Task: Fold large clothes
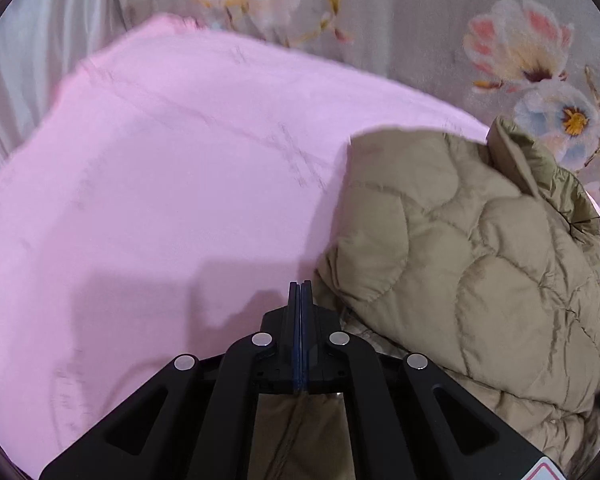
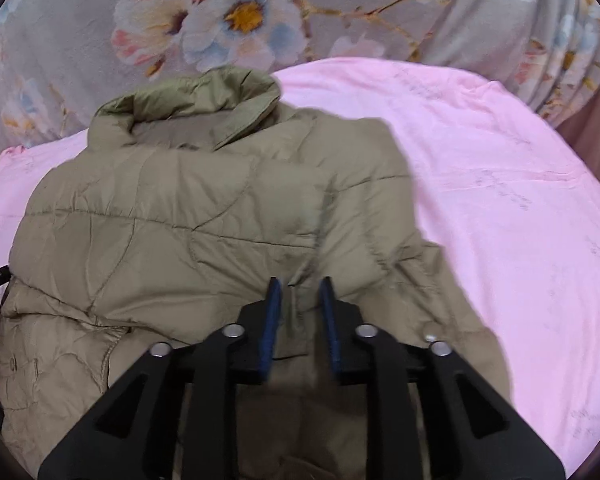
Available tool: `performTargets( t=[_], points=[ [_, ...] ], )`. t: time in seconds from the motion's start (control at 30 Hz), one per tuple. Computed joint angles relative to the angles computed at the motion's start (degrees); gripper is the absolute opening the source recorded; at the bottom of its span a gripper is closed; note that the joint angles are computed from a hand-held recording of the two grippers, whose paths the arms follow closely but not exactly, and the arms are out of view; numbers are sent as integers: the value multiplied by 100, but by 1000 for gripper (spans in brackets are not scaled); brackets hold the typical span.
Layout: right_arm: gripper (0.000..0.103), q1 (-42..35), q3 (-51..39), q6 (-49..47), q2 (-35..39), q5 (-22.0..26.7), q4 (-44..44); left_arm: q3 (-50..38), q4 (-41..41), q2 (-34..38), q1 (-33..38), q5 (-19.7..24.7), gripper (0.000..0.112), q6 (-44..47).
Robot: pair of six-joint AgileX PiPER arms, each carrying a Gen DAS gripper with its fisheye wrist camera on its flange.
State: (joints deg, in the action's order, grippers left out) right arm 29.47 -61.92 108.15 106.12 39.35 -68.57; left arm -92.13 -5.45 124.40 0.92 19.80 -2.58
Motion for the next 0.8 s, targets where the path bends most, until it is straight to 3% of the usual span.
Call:
performTargets(
  t=[0.07, 0.13, 0.2, 0.27, 0.37, 0.5, 0.57, 0.67, 0.8],
  points=[
    [34, 288, 168, 594, -290, 588, -425, 459, 714, -482, -93, -475, 1, -494],
    [34, 315, 125, 686, -509, 539, -649, 440, 691, -737, -199, -527, 2, -362],
    [34, 242, -195, 446, -521, 204, -734, 148, -46, -772, -301, -259, 7, 317],
    [34, 184, -615, 132, -333, -110, -663, -318, -162, -610, -497, 84, 18, 321],
    [34, 163, -1536, -837, 366, -253, -88, -1088, 577, -72, -947, 577, 29, -403],
    [34, 2, -2325, -2184, 1227, -517, 1223, -1947, 1362, 818, -1296, 1309, 30, -1091],
    [34, 32, -2220, -2159, 1391, -651, 1295, -1565, 1892, 830, -1364, 962, 31, -1513],
    [34, 226, -2158, -1883, 1529, -480, 945, -845, 3133, 653, -1489, 404, 31, -2533],
    [34, 275, -2257, -1779, 1702, -400, 822, -606, 3594, 652, -1501, 139, 31, -3025]
  ],
)
